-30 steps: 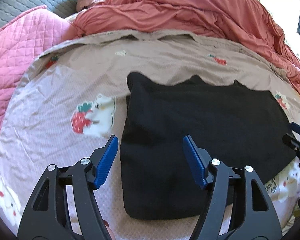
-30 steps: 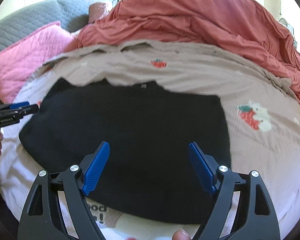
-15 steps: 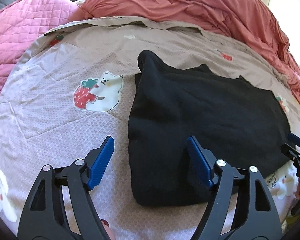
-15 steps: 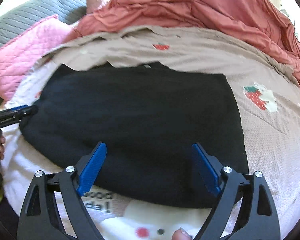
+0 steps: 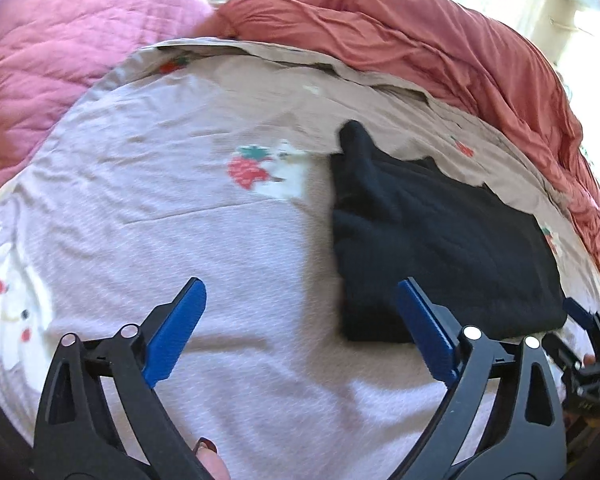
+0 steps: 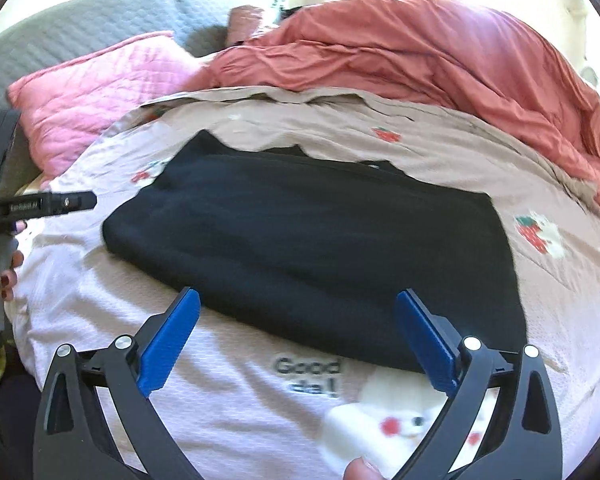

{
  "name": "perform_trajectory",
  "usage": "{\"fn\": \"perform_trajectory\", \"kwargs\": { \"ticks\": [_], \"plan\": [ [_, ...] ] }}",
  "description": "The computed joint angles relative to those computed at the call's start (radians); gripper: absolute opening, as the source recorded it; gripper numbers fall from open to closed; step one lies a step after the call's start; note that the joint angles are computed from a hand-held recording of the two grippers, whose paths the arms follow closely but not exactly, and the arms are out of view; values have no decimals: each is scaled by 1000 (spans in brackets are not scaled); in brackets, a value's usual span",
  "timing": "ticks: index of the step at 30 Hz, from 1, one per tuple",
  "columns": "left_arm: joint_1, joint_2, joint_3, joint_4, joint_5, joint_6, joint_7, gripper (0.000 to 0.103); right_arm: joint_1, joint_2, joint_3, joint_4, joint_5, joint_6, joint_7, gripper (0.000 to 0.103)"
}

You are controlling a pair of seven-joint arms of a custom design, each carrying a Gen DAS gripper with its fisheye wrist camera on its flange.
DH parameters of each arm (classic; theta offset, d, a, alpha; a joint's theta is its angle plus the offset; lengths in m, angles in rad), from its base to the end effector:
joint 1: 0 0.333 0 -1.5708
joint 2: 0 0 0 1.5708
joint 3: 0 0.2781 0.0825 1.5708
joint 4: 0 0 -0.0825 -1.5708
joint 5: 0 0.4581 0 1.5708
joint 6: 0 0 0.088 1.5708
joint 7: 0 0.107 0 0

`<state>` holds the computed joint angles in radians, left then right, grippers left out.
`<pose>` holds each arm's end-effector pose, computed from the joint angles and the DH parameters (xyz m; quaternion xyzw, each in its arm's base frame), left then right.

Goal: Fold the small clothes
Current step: 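Open both tools and lift them above the folded shirt, then move the right tool to the side edge of the folded shirt and grasp it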

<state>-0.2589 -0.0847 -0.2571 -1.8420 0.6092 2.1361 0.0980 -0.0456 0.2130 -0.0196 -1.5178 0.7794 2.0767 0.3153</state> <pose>0.5733 -0.3016 0.5527 -0.8566 0.3891 -0.2331 0.2460 0.7271 -0.0104 0.5394 -0.8722 0.2939 -0.1136 0.3743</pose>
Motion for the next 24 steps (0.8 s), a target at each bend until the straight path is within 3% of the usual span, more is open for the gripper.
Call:
{"fn": "perform_trajectory", "kwargs": {
  "ticks": [5, 13, 24],
  "plan": [
    [8, -92, -1, -87, -4, -36, -60, 92, 30, -73, 14, -92, 9, 19, -73, 98],
    [31, -197, 2, -202, -33, -41, -119, 93, 116, -154, 27, -214, -25, 122, -180, 98],
    [63, -152, 21, -153, -60, 20, -69, 93, 209, -197, 51, -345, -89, 296, -332, 97]
  ]
}}
